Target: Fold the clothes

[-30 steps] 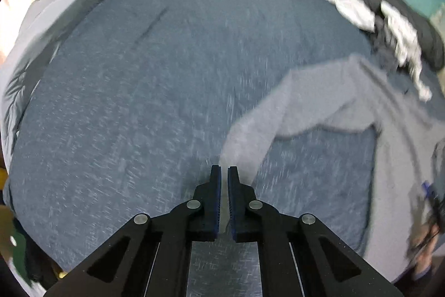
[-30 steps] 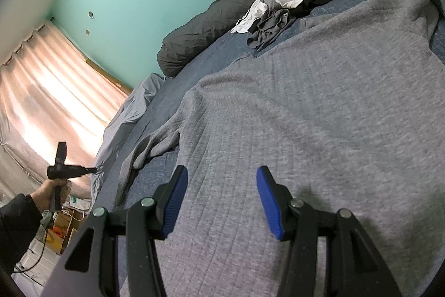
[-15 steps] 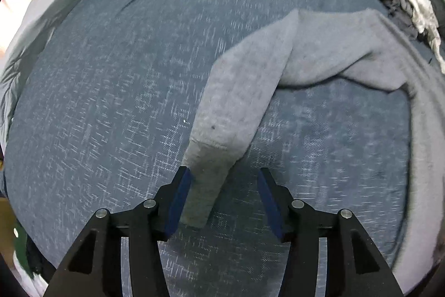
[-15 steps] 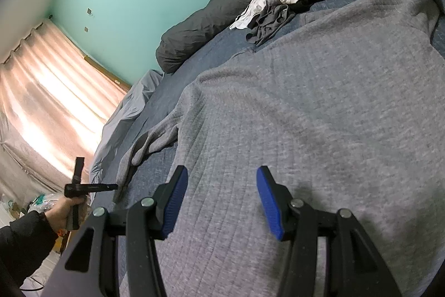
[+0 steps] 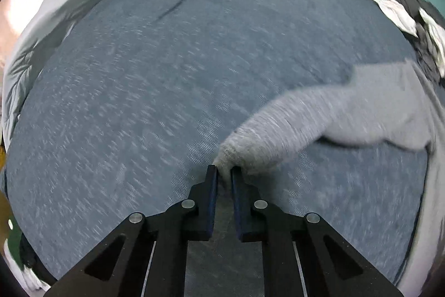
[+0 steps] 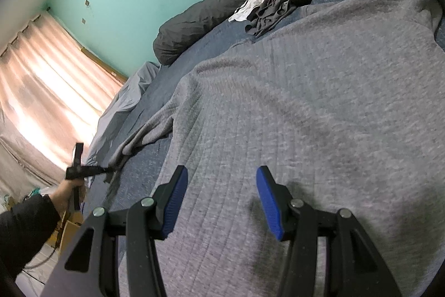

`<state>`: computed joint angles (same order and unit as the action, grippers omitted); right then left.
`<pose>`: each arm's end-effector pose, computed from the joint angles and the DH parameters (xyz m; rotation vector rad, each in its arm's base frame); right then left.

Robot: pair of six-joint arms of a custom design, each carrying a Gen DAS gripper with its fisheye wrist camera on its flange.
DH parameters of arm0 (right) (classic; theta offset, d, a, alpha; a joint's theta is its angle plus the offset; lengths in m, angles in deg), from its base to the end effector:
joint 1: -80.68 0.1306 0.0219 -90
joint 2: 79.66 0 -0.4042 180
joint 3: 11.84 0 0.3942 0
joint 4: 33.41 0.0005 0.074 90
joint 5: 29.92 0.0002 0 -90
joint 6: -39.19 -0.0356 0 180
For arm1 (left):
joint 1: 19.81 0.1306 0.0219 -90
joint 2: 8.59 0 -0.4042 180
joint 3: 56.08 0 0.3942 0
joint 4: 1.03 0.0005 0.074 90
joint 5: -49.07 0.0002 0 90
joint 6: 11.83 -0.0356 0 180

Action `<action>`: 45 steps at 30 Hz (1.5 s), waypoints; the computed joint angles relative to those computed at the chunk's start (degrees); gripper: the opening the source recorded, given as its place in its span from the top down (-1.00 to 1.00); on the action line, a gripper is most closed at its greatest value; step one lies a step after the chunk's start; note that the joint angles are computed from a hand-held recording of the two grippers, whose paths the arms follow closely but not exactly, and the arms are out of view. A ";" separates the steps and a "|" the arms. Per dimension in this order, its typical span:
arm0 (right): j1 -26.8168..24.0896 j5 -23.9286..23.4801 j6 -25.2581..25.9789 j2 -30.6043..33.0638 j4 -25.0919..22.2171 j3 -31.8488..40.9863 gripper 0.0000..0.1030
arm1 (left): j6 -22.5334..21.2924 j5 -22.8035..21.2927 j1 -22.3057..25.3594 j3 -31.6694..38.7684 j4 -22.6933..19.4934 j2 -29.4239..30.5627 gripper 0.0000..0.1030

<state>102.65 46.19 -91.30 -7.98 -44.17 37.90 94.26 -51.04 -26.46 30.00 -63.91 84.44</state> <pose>0.3232 0.1391 0.3082 0.2147 2.2491 0.8734 0.4695 -0.0489 0.3841 -0.2703 2.7462 0.1425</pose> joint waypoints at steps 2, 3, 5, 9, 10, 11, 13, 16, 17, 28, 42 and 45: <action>0.31 0.27 0.35 0.38 -0.37 0.18 -0.02 | 0.42 1.17 1.78 1.67 0.00 0.91 0.79; 0.49 0.47 0.52 0.59 -0.58 0.29 -0.01 | 1.24 1.56 2.38 2.20 0.58 1.26 0.79; 0.96 0.97 0.74 1.01 -0.98 0.51 -0.02 | 2.95 2.33 3.55 3.31 1.74 2.00 0.74; 1.85 1.85 1.39 1.59 -1.55 0.87 -0.02 | 7.37 3.09 5.64 4.36 3.89 2.55 0.60; 2.03 2.03 1.58 1.71 -1.68 0.97 -0.02 | 7.89 3.28 5.98 4.02 4.11 2.27 0.57; 2.19 2.21 1.69 1.82 -1.70 1.05 -0.01 | 8.08 2.99 6.18 3.44 4.39 1.78 0.52; 2.38 2.33 1.83 1.90 -1.68 1.07 -0.02 | 7.69 2.25 6.37 1.78 5.41 0.51 0.48; 2.62 2.40 1.91 1.89 -1.77 1.07 -0.01 | 6.11 2.97 6.59 -1.55 7.87 -1.42 0.32; 2.66 2.41 1.91 1.86 -1.76 1.09 -0.01 | 5.81 3.10 6.48 -2.58 8.04 -2.05 0.14; 3.81 3.40 2.83 1.45 -2.42 1.51 -0.02 | 12.09 10.93 9.05 -7.61 13.81 -2.26 -0.01; 3.95 2.80 3.12 3.10 -2.85 1.79 -0.01 | 7.94 9.02 8.33 -6.15 15.93 -2.07 0.83; 3.84 2.76 3.11 2.72 -2.68 1.66 -0.02 | 6.78 7.45 8.98 -5.49 14.60 -4.53 0.84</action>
